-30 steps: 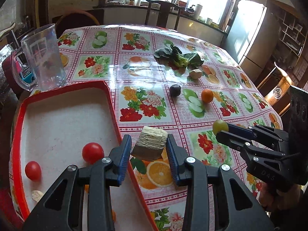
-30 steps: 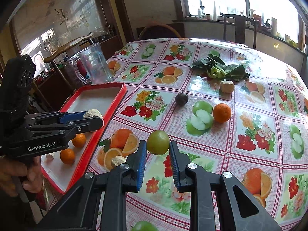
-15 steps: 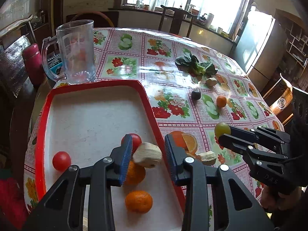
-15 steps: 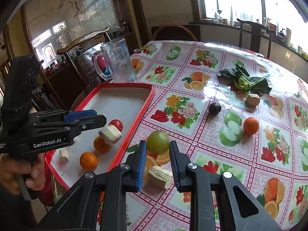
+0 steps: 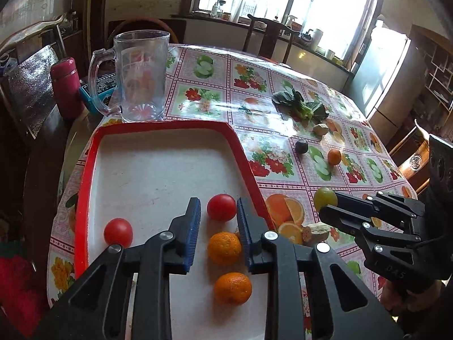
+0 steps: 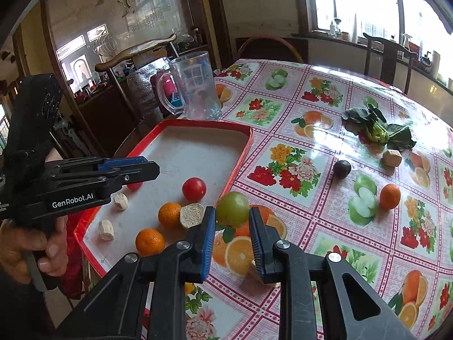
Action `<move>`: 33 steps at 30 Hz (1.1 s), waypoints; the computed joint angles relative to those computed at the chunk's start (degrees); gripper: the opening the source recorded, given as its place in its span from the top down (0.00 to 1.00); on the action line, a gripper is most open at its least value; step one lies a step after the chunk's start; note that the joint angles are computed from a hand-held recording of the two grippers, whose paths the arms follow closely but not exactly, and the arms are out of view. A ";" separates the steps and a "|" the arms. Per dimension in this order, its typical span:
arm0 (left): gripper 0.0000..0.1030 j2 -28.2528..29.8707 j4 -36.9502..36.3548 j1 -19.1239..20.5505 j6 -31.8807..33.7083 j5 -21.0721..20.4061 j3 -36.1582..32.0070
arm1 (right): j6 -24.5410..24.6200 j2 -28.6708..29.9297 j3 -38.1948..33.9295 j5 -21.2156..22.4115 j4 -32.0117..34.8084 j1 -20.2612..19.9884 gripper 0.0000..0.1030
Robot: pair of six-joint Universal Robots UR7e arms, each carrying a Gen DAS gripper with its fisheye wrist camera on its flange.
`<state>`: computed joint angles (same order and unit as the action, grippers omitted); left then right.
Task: Organize fruits
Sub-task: 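Carry the beige cube in the left tool while the right tool lifts a green tomato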
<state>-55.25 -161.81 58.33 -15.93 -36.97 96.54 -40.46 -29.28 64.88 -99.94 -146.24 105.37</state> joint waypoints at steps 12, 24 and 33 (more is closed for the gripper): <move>0.77 4.32 9.55 0.00 1.12 -2.20 -3.90 | 1.27 -3.16 3.34 0.01 -1.76 -1.94 0.77; 0.72 4.40 11.41 0.09 13.00 -2.62 -3.56 | 3.88 -4.78 3.86 1.54 -1.38 -4.02 0.77; 0.62 7.50 17.07 1.50 20.68 -1.36 -9.42 | 5.21 -4.67 3.73 2.16 -1.06 -4.14 0.77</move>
<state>-47.76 -144.74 59.82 4.75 -38.33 87.11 -35.25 -33.95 68.61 -97.77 -147.30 101.23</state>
